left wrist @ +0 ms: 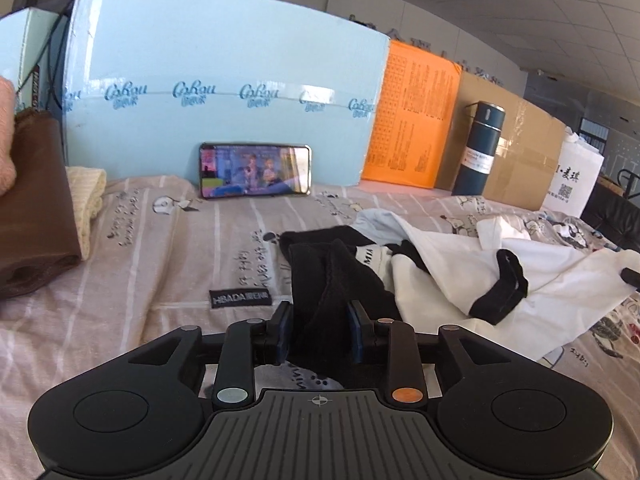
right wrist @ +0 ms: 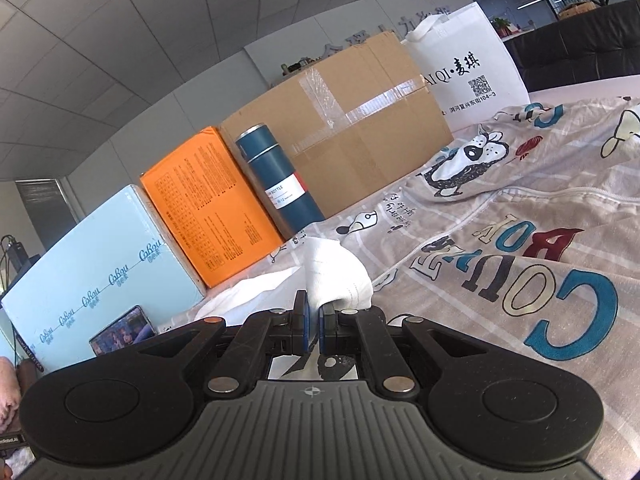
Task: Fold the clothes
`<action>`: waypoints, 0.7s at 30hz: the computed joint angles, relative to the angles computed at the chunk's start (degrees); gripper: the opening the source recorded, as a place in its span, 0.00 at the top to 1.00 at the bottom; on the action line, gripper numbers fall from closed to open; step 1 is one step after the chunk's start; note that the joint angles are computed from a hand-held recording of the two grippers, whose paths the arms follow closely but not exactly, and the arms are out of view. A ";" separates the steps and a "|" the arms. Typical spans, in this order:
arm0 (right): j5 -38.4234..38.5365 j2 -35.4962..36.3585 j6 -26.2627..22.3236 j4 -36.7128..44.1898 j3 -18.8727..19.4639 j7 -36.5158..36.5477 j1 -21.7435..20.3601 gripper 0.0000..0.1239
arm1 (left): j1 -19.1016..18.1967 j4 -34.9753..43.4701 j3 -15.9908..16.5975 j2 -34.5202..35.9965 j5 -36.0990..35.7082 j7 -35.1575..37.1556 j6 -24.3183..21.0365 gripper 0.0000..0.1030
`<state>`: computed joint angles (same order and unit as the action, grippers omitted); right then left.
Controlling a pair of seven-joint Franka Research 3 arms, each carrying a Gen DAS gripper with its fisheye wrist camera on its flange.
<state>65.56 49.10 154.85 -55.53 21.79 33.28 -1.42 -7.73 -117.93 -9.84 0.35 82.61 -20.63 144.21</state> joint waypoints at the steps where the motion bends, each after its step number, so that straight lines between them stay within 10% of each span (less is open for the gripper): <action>1: -0.44 -0.28 -0.05 -0.37 -0.26 -0.31 0.06 0.97 | -0.56 -0.06 -0.53 -0.23 1.37 -0.23 -2.93 0.63; 5: -3.27 -1.19 1.42 -1.72 -2.26 1.14 0.93 0.91 | -2.89 -0.68 -2.35 -0.88 9.31 2.34 -10.74 0.27; 12: 2.59 -4.91 7.19 -7.88 4.26 -20.12 -3.03 0.42 | -1.89 3.13 -0.79 2.36 11.40 21.47 7.53 0.24; 21: -7.74 -5.94 -20.48 -6.14 -2.27 -40.55 -2.01 0.32 | -3.76 8.01 0.95 8.80 2.80 45.15 11.17 0.25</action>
<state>57.82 43.17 134.38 -61.67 19.52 -7.27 -3.43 -11.49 -109.92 -8.89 9.15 85.41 24.52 155.38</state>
